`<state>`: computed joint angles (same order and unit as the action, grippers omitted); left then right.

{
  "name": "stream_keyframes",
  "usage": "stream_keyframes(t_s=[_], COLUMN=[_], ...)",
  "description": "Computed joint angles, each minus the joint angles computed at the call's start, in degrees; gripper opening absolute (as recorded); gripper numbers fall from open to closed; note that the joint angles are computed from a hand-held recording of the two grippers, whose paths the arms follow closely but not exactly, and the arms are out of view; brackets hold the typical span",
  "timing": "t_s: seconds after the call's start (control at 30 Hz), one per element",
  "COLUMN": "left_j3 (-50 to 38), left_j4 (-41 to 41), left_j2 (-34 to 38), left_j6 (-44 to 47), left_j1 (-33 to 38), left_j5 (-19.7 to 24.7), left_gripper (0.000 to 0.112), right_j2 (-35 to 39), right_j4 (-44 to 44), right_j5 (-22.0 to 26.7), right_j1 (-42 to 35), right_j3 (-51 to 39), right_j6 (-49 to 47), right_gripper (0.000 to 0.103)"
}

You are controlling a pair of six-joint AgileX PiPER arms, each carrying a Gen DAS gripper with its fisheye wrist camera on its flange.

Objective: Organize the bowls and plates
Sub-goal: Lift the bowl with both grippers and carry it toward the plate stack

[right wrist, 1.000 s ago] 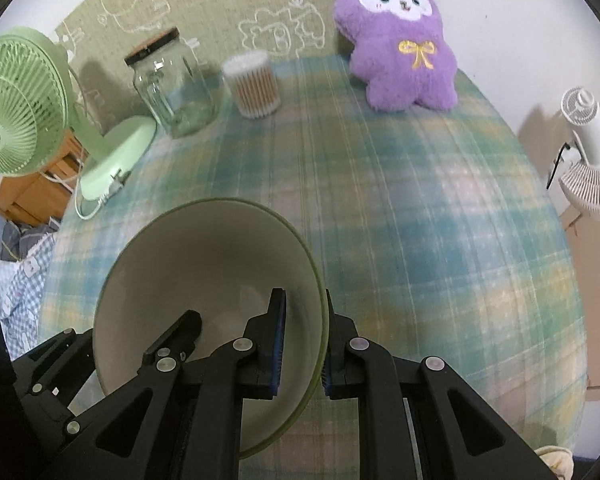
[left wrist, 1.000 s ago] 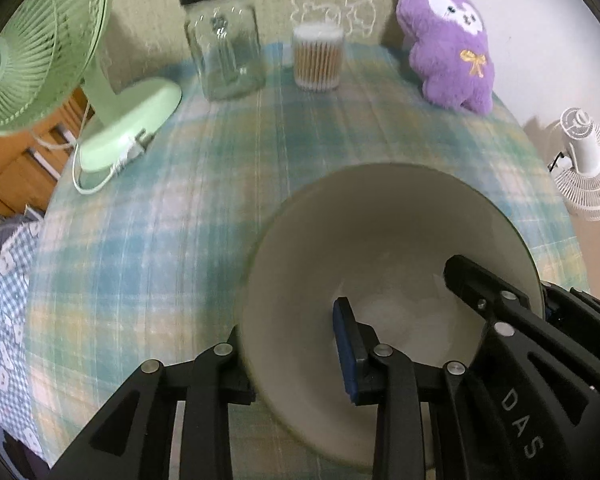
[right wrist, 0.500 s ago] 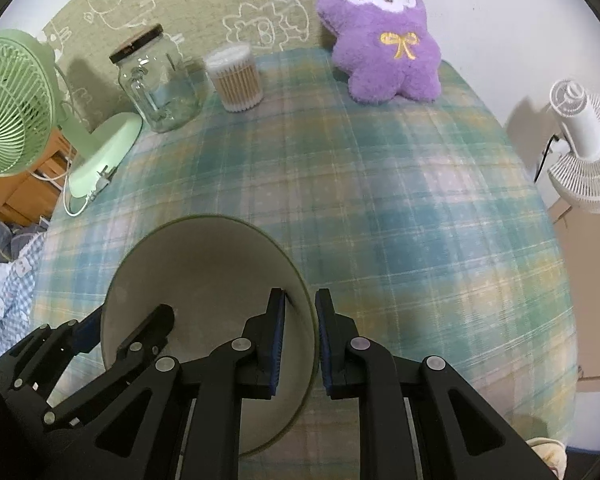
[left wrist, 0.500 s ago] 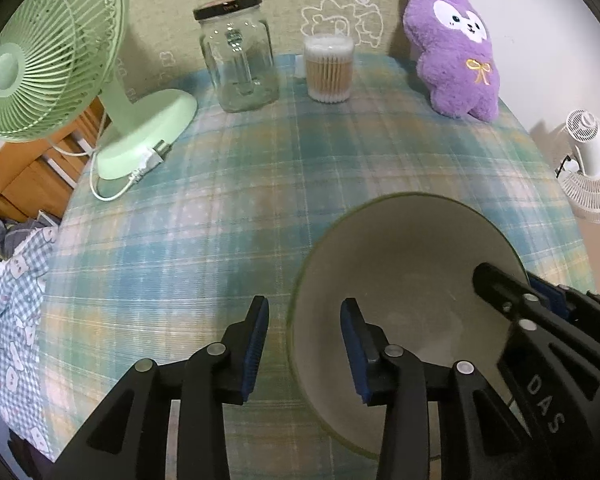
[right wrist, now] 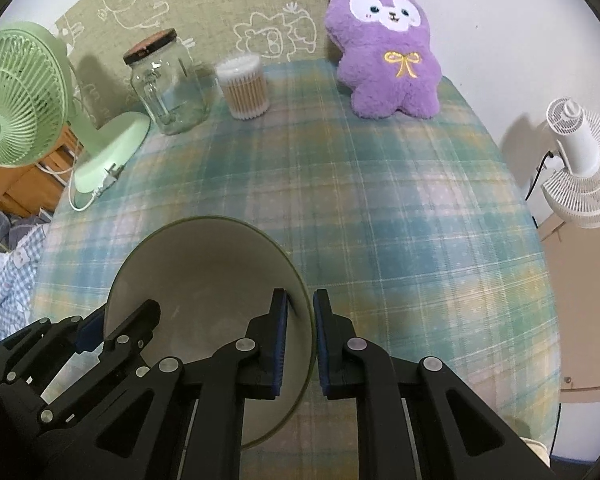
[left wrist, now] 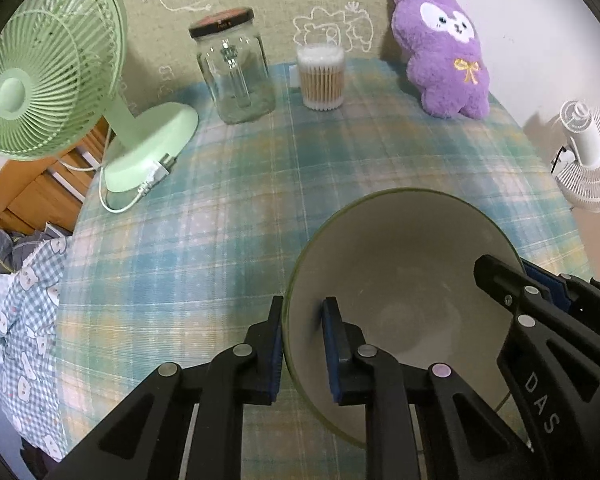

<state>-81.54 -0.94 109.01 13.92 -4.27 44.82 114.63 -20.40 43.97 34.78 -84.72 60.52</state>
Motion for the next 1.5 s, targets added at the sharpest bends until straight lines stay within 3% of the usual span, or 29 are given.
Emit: stream_keyframes(t_s=[0.53, 0.87, 1.07, 1.5], left_j3=[1.4, 9.2, 15.3, 24.5], left_j4=[-6.6, -11.7, -14.0, -16.1], left_j2=[-13.5, -22.4, -26.8, -31.1], left_j6=[10.5, 20.9, 26.5, 35.8], left_j1=[6.6, 13.3, 16.8, 22.6], left_j5=[7.6, 10.6, 11.3, 12.4], left_gripper=[0.015, 0.015, 0.016, 0.016], right_j2=[-9.0, -12.2, -13.0, -13.0], right_j4=[-7.2, -10.4, -10.8, -8.5], right_j5=[13.3, 20.9, 23.9, 24.8], right_j1=[9.9, 20.2, 25.3, 32.7], right_j3=[-3.8, -2.4, -0.5, 4.2], right_j6=[9.4, 20.9, 26.6, 36.9], right_gripper=[0.015, 0.015, 0.015, 0.015])
